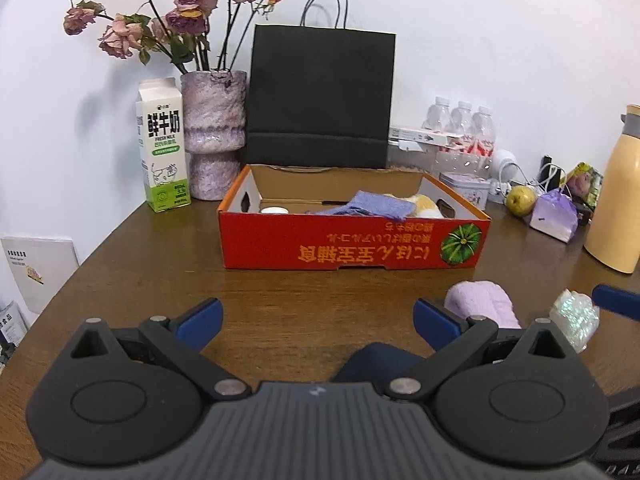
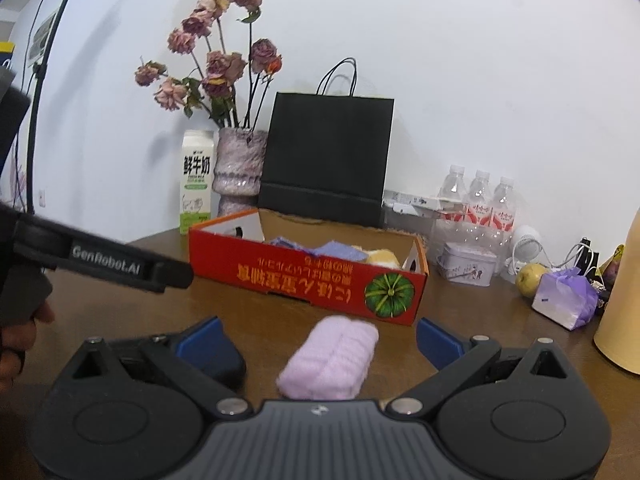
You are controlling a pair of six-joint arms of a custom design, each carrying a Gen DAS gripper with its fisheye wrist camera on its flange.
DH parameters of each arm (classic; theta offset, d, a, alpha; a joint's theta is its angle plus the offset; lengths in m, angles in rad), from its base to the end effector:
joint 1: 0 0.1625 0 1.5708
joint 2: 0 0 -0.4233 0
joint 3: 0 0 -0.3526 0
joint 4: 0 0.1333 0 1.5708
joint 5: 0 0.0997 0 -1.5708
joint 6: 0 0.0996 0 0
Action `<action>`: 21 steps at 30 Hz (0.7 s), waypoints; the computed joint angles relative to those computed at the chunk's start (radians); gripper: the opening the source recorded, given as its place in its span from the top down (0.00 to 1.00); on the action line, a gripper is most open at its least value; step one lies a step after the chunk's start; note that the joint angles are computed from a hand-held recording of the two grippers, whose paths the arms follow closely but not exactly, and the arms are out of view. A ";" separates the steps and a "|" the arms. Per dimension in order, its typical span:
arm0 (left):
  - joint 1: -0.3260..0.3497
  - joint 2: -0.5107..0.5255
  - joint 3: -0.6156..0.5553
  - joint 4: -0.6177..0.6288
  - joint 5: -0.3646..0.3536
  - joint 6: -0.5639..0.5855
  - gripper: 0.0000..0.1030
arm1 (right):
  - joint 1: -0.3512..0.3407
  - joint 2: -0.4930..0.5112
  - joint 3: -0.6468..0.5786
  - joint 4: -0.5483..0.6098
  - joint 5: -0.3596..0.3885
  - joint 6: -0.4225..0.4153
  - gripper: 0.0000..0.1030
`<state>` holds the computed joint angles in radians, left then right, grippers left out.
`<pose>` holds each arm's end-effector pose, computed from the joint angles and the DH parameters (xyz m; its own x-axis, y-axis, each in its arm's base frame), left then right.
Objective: Organize objects
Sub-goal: 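Grasp the navy zip case with the left gripper while the right reaches the iridescent bag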
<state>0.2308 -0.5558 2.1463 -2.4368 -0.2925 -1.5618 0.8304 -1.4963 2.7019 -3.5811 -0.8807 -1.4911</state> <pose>-0.3451 -0.3160 -0.0543 -0.7240 -0.1675 -0.6692 0.5584 0.4274 -0.7110 -0.0450 -0.3408 0.2739 -0.5362 -0.4957 0.6832 -0.8387 0.2217 -0.4973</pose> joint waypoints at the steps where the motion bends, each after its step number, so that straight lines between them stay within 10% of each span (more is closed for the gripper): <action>1: 0.000 0.000 -0.008 0.029 -0.008 -0.018 0.00 | -0.014 -0.020 0.001 0.035 0.004 -0.015 0.00; 21: 0.013 0.020 -0.041 0.060 -0.128 -0.014 0.00 | -0.143 -0.223 -0.044 0.360 0.011 -0.075 0.00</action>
<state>0.2435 -0.5361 2.1053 -2.3768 -0.4205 -1.5758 0.6870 -1.7193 2.6577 -3.2215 -0.8696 -1.5659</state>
